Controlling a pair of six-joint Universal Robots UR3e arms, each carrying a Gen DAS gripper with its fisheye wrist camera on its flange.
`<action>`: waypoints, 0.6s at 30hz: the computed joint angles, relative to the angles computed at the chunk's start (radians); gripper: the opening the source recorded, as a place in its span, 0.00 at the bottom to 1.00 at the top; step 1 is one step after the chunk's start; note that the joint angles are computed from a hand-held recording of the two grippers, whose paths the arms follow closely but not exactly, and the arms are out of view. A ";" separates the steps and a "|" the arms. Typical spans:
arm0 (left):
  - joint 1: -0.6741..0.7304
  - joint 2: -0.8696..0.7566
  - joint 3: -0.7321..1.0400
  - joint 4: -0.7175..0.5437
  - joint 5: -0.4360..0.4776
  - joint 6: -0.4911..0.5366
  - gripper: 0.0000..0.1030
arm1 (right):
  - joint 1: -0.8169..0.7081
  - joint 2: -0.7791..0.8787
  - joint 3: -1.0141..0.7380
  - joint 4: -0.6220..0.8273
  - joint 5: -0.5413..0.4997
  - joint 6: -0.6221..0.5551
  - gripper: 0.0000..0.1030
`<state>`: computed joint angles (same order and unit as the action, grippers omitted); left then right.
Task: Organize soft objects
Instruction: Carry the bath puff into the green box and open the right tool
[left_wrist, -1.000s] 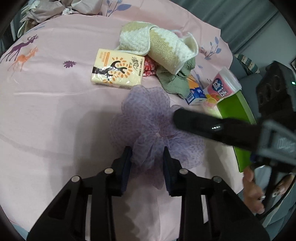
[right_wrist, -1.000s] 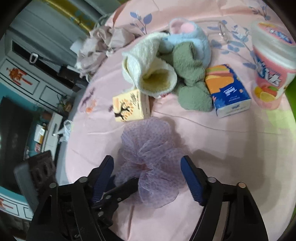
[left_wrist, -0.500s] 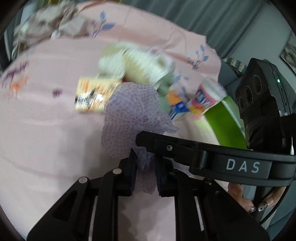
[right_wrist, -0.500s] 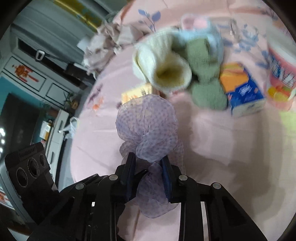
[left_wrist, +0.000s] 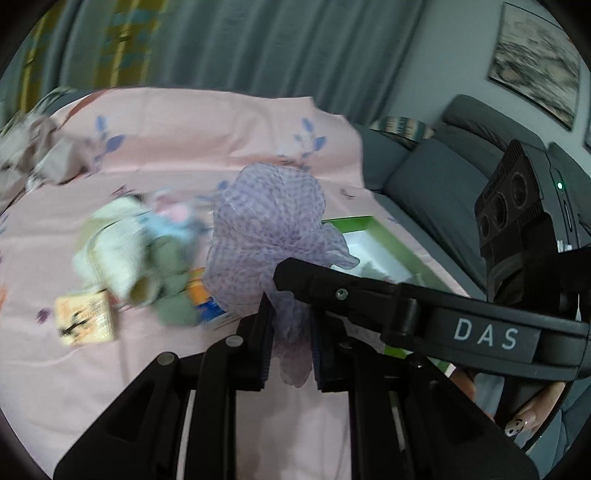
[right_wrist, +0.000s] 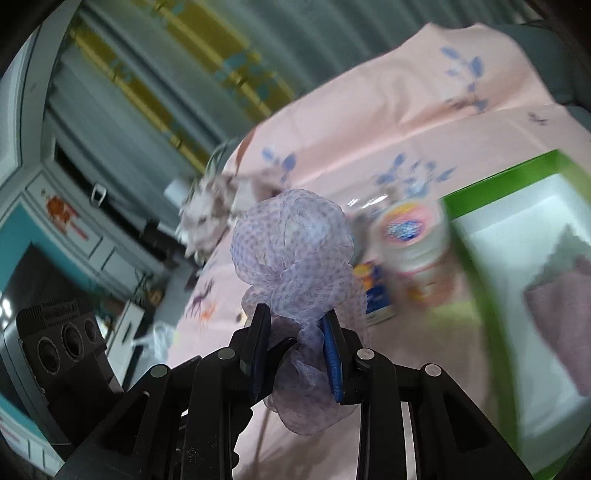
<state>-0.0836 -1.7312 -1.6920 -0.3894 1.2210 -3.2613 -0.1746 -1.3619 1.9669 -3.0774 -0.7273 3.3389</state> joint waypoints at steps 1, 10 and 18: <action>-0.025 -0.035 0.044 -0.005 0.005 0.002 0.13 | -0.026 -0.016 0.025 -0.017 0.008 0.006 0.30; -0.167 -0.281 0.400 -0.156 0.033 0.027 0.14 | -0.214 -0.072 0.158 -0.093 0.019 0.052 0.30; -0.241 -0.512 0.748 -0.368 0.045 0.046 0.14 | -0.292 -0.034 0.190 -0.111 -0.046 0.109 0.30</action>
<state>-0.3247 -2.2428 -0.9441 -0.7572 1.2663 -3.2157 -0.4669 -1.3963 2.1567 -3.1880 -0.7734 3.4483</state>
